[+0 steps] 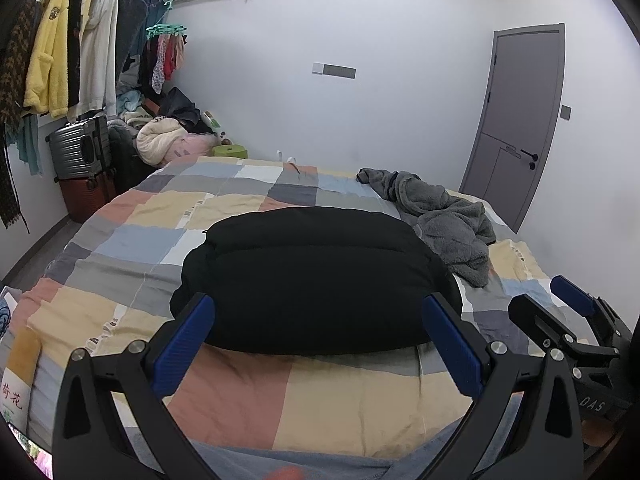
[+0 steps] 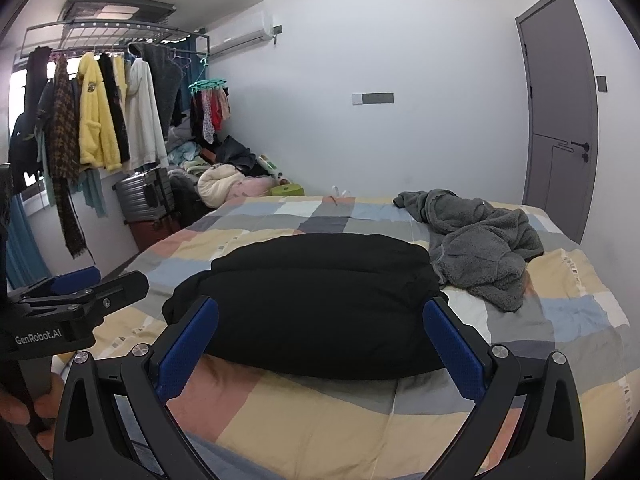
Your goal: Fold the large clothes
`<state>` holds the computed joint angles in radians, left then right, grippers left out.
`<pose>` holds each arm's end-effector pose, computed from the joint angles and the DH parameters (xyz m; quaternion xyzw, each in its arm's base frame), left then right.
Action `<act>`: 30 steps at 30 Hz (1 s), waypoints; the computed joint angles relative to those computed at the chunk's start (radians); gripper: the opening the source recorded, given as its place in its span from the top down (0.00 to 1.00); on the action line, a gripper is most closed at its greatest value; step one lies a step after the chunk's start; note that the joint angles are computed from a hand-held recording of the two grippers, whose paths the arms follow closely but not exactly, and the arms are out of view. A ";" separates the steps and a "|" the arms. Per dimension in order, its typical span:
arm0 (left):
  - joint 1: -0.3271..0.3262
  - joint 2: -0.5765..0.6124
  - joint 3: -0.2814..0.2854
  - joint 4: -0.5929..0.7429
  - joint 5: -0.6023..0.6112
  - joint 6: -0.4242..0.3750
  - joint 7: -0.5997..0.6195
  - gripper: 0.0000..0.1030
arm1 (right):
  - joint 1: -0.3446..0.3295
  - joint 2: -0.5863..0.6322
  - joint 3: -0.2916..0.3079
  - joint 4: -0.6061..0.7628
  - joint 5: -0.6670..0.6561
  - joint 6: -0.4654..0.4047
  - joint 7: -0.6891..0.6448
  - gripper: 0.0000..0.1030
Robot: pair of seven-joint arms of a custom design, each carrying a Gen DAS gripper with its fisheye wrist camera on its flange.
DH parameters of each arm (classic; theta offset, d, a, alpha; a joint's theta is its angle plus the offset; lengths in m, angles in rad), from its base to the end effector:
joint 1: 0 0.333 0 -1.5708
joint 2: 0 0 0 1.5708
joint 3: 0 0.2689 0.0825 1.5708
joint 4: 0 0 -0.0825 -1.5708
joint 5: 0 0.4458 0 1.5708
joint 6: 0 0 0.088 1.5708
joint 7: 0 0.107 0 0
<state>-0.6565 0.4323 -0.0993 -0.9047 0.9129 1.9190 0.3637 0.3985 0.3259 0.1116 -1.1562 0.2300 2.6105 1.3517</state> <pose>0.5825 -0.4415 0.7105 -0.7279 0.4744 -0.3344 0.3651 0.6523 0.3386 0.7171 -0.7375 0.4006 -0.2246 0.4951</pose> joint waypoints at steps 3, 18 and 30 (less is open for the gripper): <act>0.000 -0.001 0.000 -0.003 -0.001 -0.004 -0.004 0.00 | -0.006 0.008 0.004 0.013 0.014 -0.015 -0.012 0.00; -0.005 0.017 0.004 0.020 -0.019 -0.004 0.007 0.00 | -0.011 -0.001 0.004 0.001 0.028 -0.021 -0.016 0.00; 0.000 0.001 -0.002 -0.002 -0.025 0.004 -0.003 0.00 | -0.005 0.001 -0.005 0.000 0.006 -0.023 -0.004 0.00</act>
<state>-0.6568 0.4338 -0.1009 -0.9065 0.8880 1.9227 0.3612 0.3938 0.3270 0.1068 -1.1561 0.2361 2.5872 1.3479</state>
